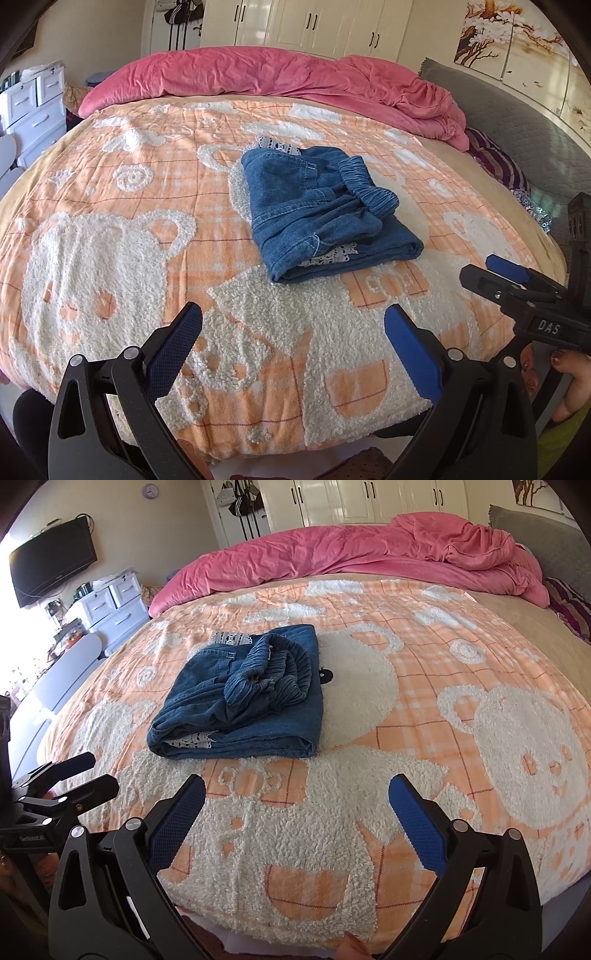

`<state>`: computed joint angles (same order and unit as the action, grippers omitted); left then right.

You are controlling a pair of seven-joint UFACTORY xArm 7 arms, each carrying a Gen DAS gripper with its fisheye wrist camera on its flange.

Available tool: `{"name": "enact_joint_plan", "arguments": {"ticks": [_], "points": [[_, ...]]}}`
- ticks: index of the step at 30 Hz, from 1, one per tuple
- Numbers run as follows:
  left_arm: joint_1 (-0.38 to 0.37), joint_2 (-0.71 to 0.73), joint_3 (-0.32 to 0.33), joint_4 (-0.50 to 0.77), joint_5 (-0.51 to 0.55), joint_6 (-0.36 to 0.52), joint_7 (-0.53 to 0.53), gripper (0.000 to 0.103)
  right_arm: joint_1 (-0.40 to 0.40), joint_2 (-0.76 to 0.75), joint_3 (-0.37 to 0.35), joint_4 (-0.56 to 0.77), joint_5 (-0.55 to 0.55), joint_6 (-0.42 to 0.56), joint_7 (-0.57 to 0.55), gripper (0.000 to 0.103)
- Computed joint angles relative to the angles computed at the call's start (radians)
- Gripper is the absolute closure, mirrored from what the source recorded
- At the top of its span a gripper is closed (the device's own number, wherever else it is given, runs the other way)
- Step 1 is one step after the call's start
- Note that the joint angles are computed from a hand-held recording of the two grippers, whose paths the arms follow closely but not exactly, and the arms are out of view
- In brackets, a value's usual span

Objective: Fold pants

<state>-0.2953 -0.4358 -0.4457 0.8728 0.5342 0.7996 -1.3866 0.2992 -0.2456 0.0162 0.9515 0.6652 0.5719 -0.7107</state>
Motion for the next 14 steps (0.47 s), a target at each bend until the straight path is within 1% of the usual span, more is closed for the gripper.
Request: {"name": "enact_joint_plan", "arguments": {"ticks": [2,4,6,8,10,12,14], "points": [[0.004,-0.009,-0.002,-0.009,0.011,-0.019,-0.012,0.005,-0.003,0.011,0.003,0.010,-0.007,0.004,0.011,0.009],[0.005,-0.010,0.002,-0.006,0.001,-0.010,-0.012,0.004,-0.007,0.017,0.001,0.016,-0.006,0.009,0.015,0.009],[0.010,-0.015,0.019,-0.006,-0.026,0.024,-0.006,0.004,-0.012,0.030,-0.003,0.030,-0.001,0.015,0.013,0.009],[0.016,-0.018,0.053,-0.005,-0.064,0.074,0.024,0.004,-0.024,0.055,-0.006,0.054,0.003,-0.002,0.007,0.009],[0.041,-0.038,0.092,-0.026,-0.077,0.100,0.049,0.004,-0.051,0.099,-0.002,0.096,-0.038,-0.029,0.022,0.009],[0.078,-0.044,0.120,-0.035,-0.072,0.145,0.080,0.004,-0.083,0.155,0.004,0.143,-0.098,-0.083,0.052,0.009],[0.127,-0.038,0.152,-0.039,-0.045,0.192,0.119,0.004,-0.133,0.253,-0.002,0.244,-0.196,-0.111,0.126,0.009]]}}
